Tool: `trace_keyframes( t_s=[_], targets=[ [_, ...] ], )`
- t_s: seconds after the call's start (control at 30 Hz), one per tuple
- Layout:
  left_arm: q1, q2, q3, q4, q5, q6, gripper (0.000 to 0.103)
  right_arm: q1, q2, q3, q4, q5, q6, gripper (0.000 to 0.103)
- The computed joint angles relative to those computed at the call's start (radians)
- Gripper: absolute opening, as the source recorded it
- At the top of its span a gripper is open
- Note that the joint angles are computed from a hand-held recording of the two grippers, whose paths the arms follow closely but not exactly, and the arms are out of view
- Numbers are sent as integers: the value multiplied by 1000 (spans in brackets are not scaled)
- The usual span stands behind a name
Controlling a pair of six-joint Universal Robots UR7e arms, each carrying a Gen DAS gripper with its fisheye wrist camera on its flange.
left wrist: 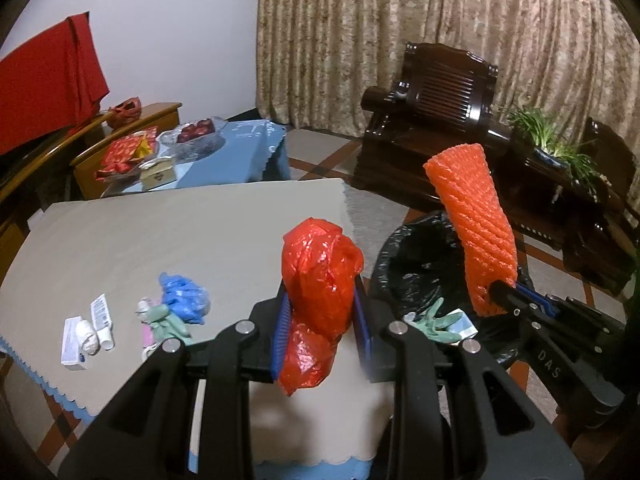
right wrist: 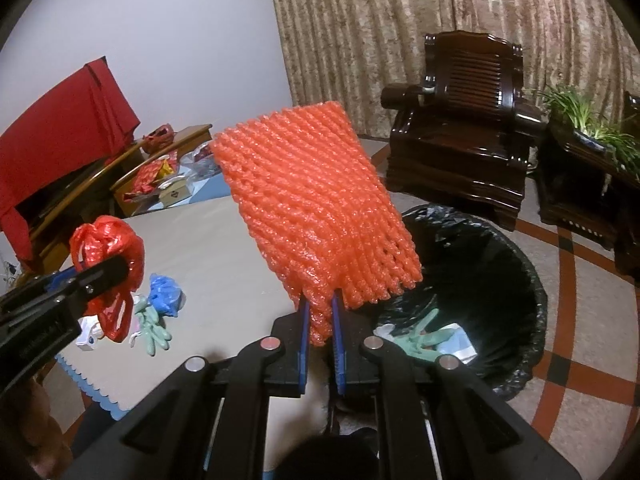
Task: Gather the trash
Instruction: 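Carry the foam net and red bag over the black trash bin, then open the right tool to drop the net while the left tool drops the red bag into the bin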
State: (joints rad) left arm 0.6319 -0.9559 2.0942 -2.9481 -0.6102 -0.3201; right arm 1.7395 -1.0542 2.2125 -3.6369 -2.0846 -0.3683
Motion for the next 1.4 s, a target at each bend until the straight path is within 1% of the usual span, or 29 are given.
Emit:
trace_keyframes(
  t_s=[0.13,0.3,0.43,0.53,0.67,0.8,0.93,1.07,1.17,1.23,1.27,1.3,1.33,1.37,1.4],
  targets=[
    [3,40,-31,-14,-18,13,27,-18,-14,4,-5,-5,-16,10],
    [17,119,-89,-45,-54,44,27,-54,-34,-3,6,-7,-38,10],
    [29,180,-132,-81,-72,72,27,-92,-49,-15,5,-8,-59,10],
    [45,224,-170,-93,-103,84,27,-117,-53,-25,8,-6,-73,10],
    [62,283,-226,-88,-132,102,27,-154,-57,-40,20,-1,-84,10],
    [72,337,-278,-87,-169,132,27,-197,-61,-53,42,10,-89,10],
    [80,397,-335,-98,-203,178,27,-248,-54,-74,84,26,-69,10],
    [95,450,-385,-99,-233,212,27,-274,-42,-94,96,31,-77,10],
    [113,479,-416,-78,-260,223,30,-288,-28,-109,111,35,-76,10],
    [128,494,-435,-58,-279,228,37,-301,-26,-118,159,44,-66,13],
    [135,501,-441,-48,-286,235,40,-304,-24,-119,168,40,-56,16],
    [139,505,-438,-46,-286,240,48,-308,-22,-115,165,36,-50,27],
    [145,502,-431,-50,-287,249,57,-309,-22,-113,169,30,-46,34],
    [149,499,-416,-58,-280,255,60,-310,-22,-103,161,24,-40,42],
    [151,497,-409,-60,-275,256,62,-312,-25,-90,152,24,-36,42]
  ],
)
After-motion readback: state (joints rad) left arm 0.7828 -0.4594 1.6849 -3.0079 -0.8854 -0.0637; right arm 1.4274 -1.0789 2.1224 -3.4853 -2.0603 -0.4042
